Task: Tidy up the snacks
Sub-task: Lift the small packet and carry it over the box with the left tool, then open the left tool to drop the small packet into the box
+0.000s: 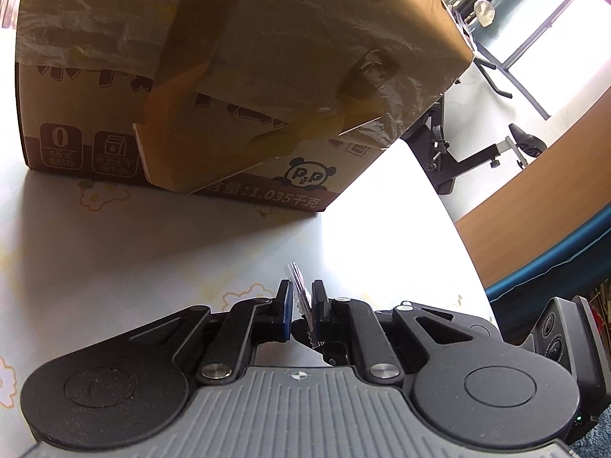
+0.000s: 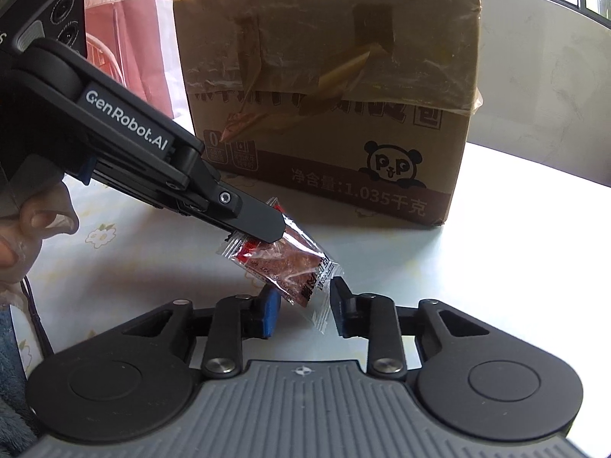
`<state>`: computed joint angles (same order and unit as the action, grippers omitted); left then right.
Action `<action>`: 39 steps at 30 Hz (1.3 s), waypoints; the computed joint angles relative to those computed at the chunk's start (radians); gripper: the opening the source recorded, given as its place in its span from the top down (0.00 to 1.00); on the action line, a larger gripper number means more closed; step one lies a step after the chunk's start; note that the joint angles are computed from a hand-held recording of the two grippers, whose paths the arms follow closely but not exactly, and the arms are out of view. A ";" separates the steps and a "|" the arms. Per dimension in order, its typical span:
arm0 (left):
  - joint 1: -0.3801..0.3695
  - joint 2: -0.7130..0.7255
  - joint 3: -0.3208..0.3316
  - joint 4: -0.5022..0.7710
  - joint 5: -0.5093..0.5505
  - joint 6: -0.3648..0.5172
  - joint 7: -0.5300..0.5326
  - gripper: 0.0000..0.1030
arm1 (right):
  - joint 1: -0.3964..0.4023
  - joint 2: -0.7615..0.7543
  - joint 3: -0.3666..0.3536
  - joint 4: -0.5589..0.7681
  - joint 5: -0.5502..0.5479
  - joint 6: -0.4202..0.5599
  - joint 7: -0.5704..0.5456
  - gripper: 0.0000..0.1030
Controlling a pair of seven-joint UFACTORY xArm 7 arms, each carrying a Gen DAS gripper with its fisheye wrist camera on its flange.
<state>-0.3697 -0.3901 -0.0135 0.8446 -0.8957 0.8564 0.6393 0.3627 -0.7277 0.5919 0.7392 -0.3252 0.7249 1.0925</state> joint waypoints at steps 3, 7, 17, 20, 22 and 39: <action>-0.003 -0.018 0.008 0.007 -0.016 0.000 0.012 0.89 | -0.005 0.009 0.005 0.033 -0.016 0.021 -0.025 0.83; -0.004 -0.052 0.024 0.030 -0.043 -0.003 0.027 0.89 | -0.028 0.009 0.005 0.083 -0.048 0.043 -0.063 0.83; -0.026 -0.082 0.088 0.190 -0.145 -0.065 0.068 0.89 | -0.170 0.110 0.026 0.368 -0.177 0.059 -0.266 0.83; -0.022 -0.047 0.098 0.265 -0.164 -0.076 0.084 0.89 | -0.219 0.177 0.038 0.472 -0.221 0.043 -0.326 0.84; -0.015 -0.004 0.091 0.327 -0.169 -0.099 0.088 0.89 | -0.245 0.226 0.046 0.530 -0.252 0.029 -0.349 0.84; 0.169 0.352 -0.037 0.696 0.043 -0.069 -0.144 0.73 | -0.143 0.768 -0.038 0.985 -0.362 0.227 -0.507 0.88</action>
<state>-0.2002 -0.0380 -0.0501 1.5407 -0.8523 0.7877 0.4955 0.2198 0.0399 0.5541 1.7246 -0.6877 0.9523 0.5855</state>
